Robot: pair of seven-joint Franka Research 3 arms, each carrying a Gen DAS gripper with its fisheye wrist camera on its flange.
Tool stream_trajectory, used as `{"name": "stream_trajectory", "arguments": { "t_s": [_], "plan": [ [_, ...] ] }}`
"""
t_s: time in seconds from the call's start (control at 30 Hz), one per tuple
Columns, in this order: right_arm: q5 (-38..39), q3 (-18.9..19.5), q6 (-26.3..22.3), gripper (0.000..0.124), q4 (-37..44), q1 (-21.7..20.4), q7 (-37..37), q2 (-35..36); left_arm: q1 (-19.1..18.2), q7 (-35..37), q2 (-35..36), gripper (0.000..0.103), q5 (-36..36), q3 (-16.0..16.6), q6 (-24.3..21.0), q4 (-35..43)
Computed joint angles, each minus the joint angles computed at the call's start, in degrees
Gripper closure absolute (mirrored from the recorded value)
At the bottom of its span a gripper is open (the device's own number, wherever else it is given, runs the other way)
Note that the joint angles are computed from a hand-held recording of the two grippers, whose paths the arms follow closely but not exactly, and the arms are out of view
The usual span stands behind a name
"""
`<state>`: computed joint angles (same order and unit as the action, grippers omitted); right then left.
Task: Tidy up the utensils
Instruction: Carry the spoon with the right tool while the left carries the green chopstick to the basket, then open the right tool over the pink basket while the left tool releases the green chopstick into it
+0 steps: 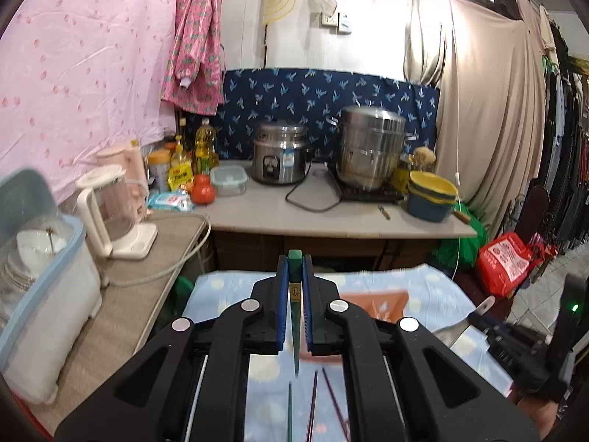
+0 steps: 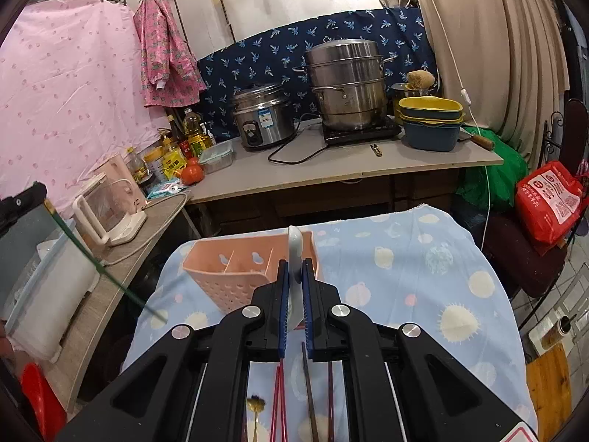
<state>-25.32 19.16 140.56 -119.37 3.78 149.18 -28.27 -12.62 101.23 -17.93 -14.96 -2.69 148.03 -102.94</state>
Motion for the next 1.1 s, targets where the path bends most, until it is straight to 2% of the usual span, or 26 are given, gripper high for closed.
{"name": "stream_trajectory", "arguments": {
  "t_s": [0.17, 0.33, 0.57, 0.73, 0.93, 1.1],
  "plan": [
    [-1.9, -1.1, 1.4, 0.117, 5.9, -0.4, -0.8, 7.5, 0.6, -1.7, 8.7, 0.096, -0.3, -1.7, 0.5, 11.3],
    [-3.1, -3.9, 1.5, 0.117, 9.8, 2.4, -1.7, 13.1, 2.3, -3.4, 14.2, 0.096, 0.3, -4.4, -0.5, 17.9],
    [-3.8, -7.4, 1.7, 0.117, 11.4, 5.7, -1.5, 17.2, 3.8, -5.3, 17.2, 0.096, 2.9, -6.5, -0.8, 18.3],
    [-4.5, -8.7, 3.0, 0.116, 10.0, 6.5, -0.3, 16.8, 4.5, -6.5, 18.0, 0.096, 3.9, -7.1, -1.2, 16.6],
    [-4.4, -8.8, 3.3, 0.117, 8.8, 6.2, -0.1, 15.7, 4.8, -6.0, 17.9, 0.096, 3.3, -7.2, -1.6, 13.7],
    [-4.5, -9.0, 1.2, 0.117, 10.6, 6.6, -1.8, 18.3, 4.7, -6.3, 18.0, 0.096, 4.0, -7.4, -2.1, 12.1]
  ]
}}
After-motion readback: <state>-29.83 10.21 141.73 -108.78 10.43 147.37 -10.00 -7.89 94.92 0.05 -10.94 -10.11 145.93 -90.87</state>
